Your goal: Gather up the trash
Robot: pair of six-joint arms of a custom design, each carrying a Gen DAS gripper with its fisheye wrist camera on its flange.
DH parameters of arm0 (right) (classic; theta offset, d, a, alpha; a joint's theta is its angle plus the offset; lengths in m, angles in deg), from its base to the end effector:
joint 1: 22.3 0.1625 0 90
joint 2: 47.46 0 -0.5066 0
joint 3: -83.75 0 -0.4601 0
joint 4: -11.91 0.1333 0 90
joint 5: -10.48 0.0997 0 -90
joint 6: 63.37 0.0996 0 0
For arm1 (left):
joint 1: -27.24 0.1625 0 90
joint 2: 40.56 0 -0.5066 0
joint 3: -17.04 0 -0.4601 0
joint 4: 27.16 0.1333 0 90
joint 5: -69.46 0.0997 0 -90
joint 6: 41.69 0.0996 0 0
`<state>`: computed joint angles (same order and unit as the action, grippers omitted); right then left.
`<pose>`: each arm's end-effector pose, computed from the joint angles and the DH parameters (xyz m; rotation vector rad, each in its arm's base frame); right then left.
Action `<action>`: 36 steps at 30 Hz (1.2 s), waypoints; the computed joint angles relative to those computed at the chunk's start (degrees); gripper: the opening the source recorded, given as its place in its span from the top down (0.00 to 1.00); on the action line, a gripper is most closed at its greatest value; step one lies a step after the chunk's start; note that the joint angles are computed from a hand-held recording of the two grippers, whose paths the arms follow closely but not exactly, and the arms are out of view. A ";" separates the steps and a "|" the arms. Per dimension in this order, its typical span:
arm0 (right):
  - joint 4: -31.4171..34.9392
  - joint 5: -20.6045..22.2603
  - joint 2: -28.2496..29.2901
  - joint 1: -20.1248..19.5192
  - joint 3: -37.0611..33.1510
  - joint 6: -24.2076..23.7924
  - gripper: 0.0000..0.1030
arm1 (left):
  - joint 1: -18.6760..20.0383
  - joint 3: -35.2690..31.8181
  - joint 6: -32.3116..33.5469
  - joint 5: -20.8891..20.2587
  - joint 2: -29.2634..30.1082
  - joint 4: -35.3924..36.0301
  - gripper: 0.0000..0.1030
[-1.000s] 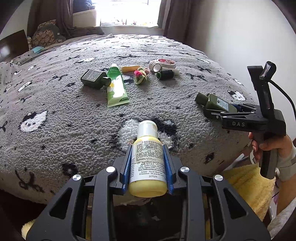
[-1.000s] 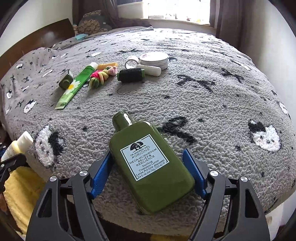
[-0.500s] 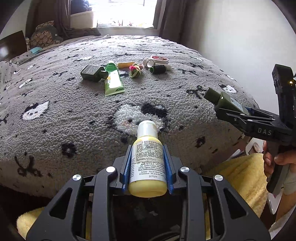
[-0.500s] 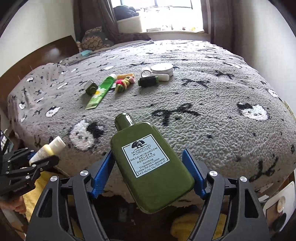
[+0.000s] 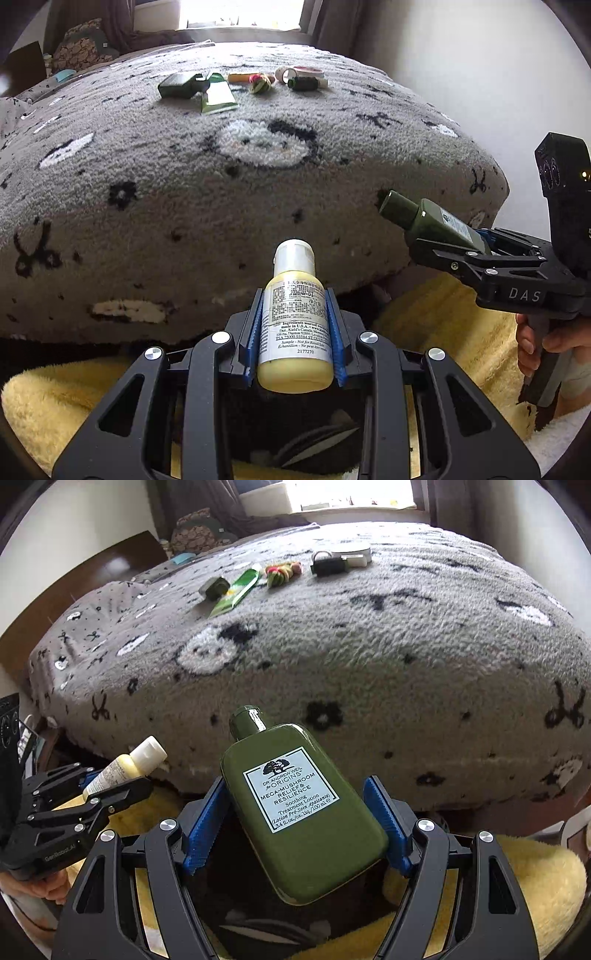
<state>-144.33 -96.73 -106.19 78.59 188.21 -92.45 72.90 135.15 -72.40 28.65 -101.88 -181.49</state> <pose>0.2363 -0.6784 0.2119 0.8721 -2.6192 0.4270 -0.2718 -0.5768 0.1705 0.2144 2.4085 -0.8002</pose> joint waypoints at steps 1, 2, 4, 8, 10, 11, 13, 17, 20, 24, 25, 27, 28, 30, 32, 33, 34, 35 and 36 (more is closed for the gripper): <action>0.48 -0.32 0.16 -0.13 0.20 0.25 0.27 | 0.28 0.15 -0.60 -0.76 0.13 0.72 0.72; 0.89 -0.71 0.37 -0.24 0.38 0.52 0.27 | 0.55 0.34 -1.21 -1.49 0.21 1.37 0.72; 1.23 -1.41 0.69 -0.40 0.92 0.76 0.27 | 1.14 0.51 -2.27 -2.67 0.58 2.76 0.72; 3.19 -2.26 1.45 -0.90 1.18 1.85 0.27 | 2.57 0.64 -3.87 -4.83 1.22 4.75 0.72; 4.65 -2.65 2.00 -1.17 0.84 2.87 0.27 | 3.24 0.69 -4.35 -5.69 1.46 5.31 0.72; 5.34 -2.84 2.24 -1.29 0.70 3.30 0.27 | 3.57 0.70 -4.60 -6.15 1.56 5.65 0.72; 6.54 -3.18 2.75 -1.52 0.50 3.69 0.27 | 4.41 0.71 -4.60 -7.56 1.84 5.70 0.72; 10.32 -3.62 3.91 -1.99 -0.48 5.44 0.27 | 6.38 0.69 -4.86 -11.15 2.62 5.64 0.72; 12.47 -4.44 4.82 -2.48 -1.00 6.79 0.27 | 7.73 0.29 -4.66 -13.50 3.67 6.01 0.72; 15.04 -4.19 6.06 -3.25 -1.79 8.83 0.27 | 9.01 -0.56 -4.41 -15.79 4.90 7.40 0.72; 15.29 -4.24 6.30 -3.41 -1.92 9.09 0.27 | 9.21 -0.75 -4.37 -16.05 5.11 7.67 0.72; 15.68 -4.54 6.82 -3.55 -2.30 9.67 0.27 | 9.51 -1.46 -4.73 -16.37 5.80 8.39 0.72; 15.74 -4.64 7.05 -3.61 -2.46 9.90 0.26 | 9.70 -1.60 -5.10 -16.46 5.90 8.76 0.72; 16.05 -4.64 7.54 -3.64 -2.85 10.39 0.26 | 10.21 -2.07 -5.82 -16.57 6.26 9.51 0.72; 16.84 -3.55 7.84 -3.82 -3.32 10.60 0.26 | 10.39 -2.46 -6.65 -16.56 6.41 10.23 0.68; 17.30 -2.98 7.97 -3.84 -3.53 10.71 0.26 | 10.46 -2.41 -6.67 -16.57 6.38 10.02 0.63; 17.52 -2.56 8.19 -3.89 -3.85 10.65 0.26 | 10.66 -2.34 -6.45 -16.47 6.36 9.73 0.61; 17.64 -2.27 8.39 -3.86 -4.14 10.62 0.26 | 10.61 -2.29 -6.47 -16.29 6.32 9.65 0.57; 17.56 -2.18 8.49 -3.76 -4.23 10.59 0.26 | 10.68 -1.65 -6.48 -16.08 5.34 9.98 0.53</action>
